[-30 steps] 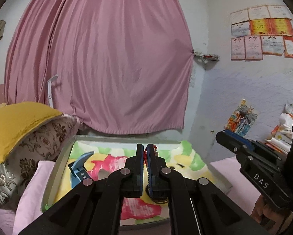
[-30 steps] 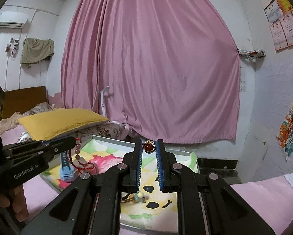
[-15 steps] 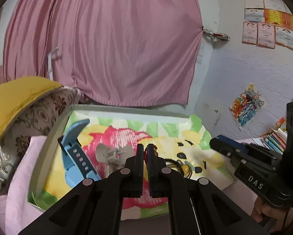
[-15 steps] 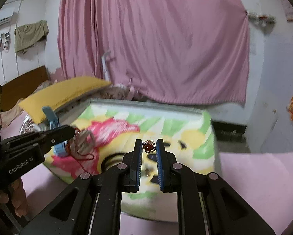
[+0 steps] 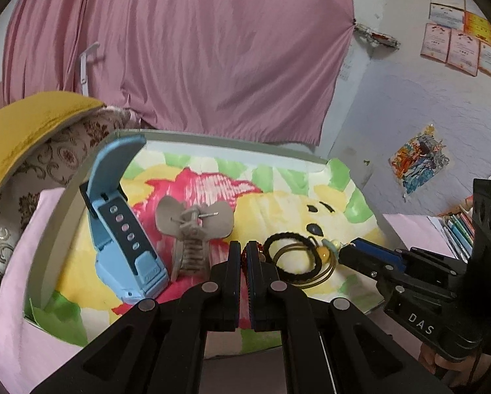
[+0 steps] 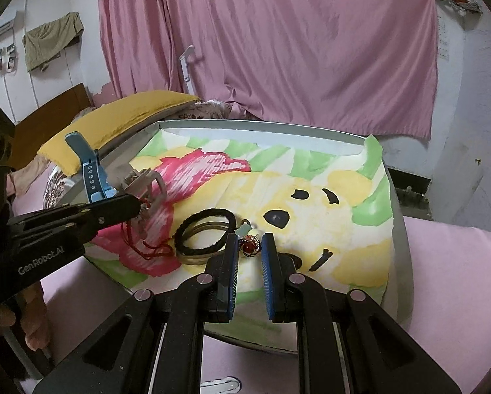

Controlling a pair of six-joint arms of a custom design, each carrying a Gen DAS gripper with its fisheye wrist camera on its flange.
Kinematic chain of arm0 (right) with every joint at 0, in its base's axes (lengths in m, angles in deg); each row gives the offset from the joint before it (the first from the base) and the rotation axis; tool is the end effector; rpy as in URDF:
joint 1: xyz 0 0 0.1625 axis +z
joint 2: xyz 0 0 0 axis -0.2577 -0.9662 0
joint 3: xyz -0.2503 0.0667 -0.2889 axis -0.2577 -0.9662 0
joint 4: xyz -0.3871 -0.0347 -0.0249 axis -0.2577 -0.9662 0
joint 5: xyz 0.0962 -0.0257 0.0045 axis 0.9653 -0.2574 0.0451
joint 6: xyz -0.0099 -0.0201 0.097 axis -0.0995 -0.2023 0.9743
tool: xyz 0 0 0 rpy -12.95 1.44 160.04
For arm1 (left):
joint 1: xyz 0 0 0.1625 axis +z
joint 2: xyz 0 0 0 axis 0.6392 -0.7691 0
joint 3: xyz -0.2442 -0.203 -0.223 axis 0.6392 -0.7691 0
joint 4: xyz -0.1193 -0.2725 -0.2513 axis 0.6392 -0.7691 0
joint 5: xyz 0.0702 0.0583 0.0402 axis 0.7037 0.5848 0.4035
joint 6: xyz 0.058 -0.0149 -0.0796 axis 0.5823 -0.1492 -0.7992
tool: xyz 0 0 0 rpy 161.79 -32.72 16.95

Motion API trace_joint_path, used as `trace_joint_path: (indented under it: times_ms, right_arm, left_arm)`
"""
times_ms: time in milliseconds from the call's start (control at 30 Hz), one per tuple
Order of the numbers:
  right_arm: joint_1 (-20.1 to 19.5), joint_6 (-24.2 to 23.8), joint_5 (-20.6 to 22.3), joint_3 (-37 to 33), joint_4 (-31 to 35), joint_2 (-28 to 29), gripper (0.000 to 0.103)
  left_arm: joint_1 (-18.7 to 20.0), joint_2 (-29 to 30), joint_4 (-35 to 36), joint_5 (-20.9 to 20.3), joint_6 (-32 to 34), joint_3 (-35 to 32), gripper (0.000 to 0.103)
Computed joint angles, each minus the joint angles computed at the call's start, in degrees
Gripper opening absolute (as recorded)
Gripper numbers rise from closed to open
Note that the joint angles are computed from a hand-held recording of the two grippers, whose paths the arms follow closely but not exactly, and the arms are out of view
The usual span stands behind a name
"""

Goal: Organize jewelry
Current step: 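Lift the ring and bracelet and carry both over the tray cloth, then open both grippers to drop the ring and bracelet into the tray, then move both grippers back down to the items left on the bedspread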

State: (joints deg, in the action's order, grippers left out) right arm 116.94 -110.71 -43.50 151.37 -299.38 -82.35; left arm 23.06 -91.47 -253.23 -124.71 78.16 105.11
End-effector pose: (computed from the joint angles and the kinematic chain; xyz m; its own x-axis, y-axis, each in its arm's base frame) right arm 0.1969 -0.5292 0.0473 -0.7664 -0.1146 0.6320 -0.5269 0.6750 -0.5165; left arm -0.0925 -0.5676 0.1646 -0.8373 0.3043 -0.4541 0.5251 0.6787 -0.5135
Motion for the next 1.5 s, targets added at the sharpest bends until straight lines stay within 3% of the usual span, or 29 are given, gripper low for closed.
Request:
trace_joint_path:
  times_ms: [500,567,633,667,800,933,1067,1133,1300,1500]
  right_arm:
    - [-0.5,1.5,0.7,0.5,0.9,-0.6,0.014]
    - [-0.4,1.6,0.4,0.8,0.1,-0.5,0.019]
    - [-0.2,1.4,0.1,1.5,-2.1,-0.4,0.034]
    - [-0.1,1.2,0.1,1.9,-3.2,-0.4,0.036]
    - [0.8,-0.6,-0.2,3.6,-10.3,-0.2,0.049]
    - [1.8,-2.6,-0.4,4.9,-18.7,0.3,0.071]
    - [2.4,-3.8,0.7,6.5,-26.6,0.8,0.087]
    - [2.4,-4.2,1.7,7.6,-29.9,1.0,0.096]
    - [3.1,-5.7,2.1,9.4,-35.3,1.7,0.101]
    - [4.3,-7.7,2.2,11.4,-40.1,2.3,0.101]
  left_arm:
    - [0.7,-0.1,3.4,0.6,-3.1,-1.0,0.006]
    - [0.7,-0.3,2.9,0.4,-3.1,-0.8,0.009]
    - [0.8,-0.6,2.6,-0.4,-3.0,-0.5,0.014]
    - [0.9,-0.9,2.5,-1.0,-2.9,-0.3,0.015]
    - [0.4,-1.8,-0.2,-1.7,-1.7,1.5,0.030]
    - [-0.1,-2.8,-5.5,-2.6,-0.4,3.9,0.061]
    - [-0.9,-3.7,-10.6,-1.8,1.0,6.2,0.071]
    - [-1.3,-4.0,-13.1,-1.0,1.5,7.2,0.082]
    - [-2.8,-4.6,-19.7,2.1,3.6,10.2,0.100]
    - [-4.4,-6.5,-24.5,4.2,6.1,14.1,0.102]
